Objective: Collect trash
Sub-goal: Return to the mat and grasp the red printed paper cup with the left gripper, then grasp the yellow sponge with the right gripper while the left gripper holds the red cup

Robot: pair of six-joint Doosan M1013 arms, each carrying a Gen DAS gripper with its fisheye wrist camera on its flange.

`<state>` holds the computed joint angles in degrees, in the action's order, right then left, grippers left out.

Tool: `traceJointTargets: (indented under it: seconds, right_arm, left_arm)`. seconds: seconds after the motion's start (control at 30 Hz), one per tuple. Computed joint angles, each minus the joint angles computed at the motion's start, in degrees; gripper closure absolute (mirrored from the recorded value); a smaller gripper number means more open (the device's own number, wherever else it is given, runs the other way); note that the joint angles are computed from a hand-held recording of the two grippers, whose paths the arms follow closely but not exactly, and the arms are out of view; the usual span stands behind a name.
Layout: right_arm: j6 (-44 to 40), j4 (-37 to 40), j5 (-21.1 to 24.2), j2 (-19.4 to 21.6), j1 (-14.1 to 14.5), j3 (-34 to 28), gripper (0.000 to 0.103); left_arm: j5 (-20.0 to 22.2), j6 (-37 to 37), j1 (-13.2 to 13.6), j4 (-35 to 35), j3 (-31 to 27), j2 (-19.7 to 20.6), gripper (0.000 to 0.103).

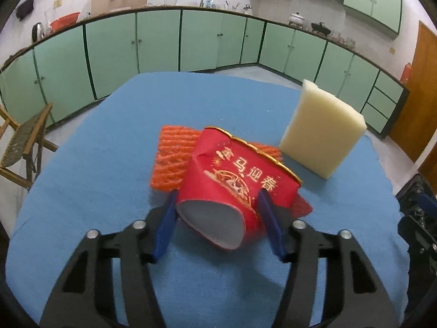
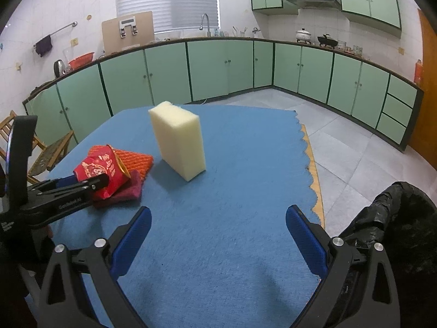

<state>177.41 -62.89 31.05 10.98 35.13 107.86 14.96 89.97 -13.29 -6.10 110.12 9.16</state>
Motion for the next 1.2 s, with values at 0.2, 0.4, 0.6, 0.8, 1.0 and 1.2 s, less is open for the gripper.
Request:
traceJointTargets:
  seconds: [0.2,0.4,0.6,0.8,1.0,1.2]
  right_arm:
    - [-0.07,0.3,0.14,0.11,0.1,0.05,0.006]
    - [0.93,-0.81,-0.11,0.01,-0.08,0.06,0.006]
    - [1.62,-2.42,-0.97,0.45,-0.62,-0.85,0.006]
    - [3.89,-6.6,-2.54,1.83,-1.55,-2.99,0.007]
    - [1.88,-7.15,-4.89,3.65,-2.76,-5.57,0.012]
    - [-4.24,-2.42,-7.26,5.4,-4.21,-7.38,0.018]
  left_arm:
    - [-3.36,-6.91,-1.49,6.78,2.25,-1.94,0.054]
    - [-7.07,-22.02,-2.89,21.46,4.31,-4.15,0.055]
    - [-7.81,-37.28,-2.61,36.12,3.46,-4.18,0.055]
    - [-6.96,-48.29,-2.1,46.83,1.51,-3.09,0.055]
    - [-5.57,-53.19,-1.74,51.45,-0.41,-1.86,0.055]
    - [-4.51,-56.21,-1.81,54.68,-1.57,-1.03,0.055]
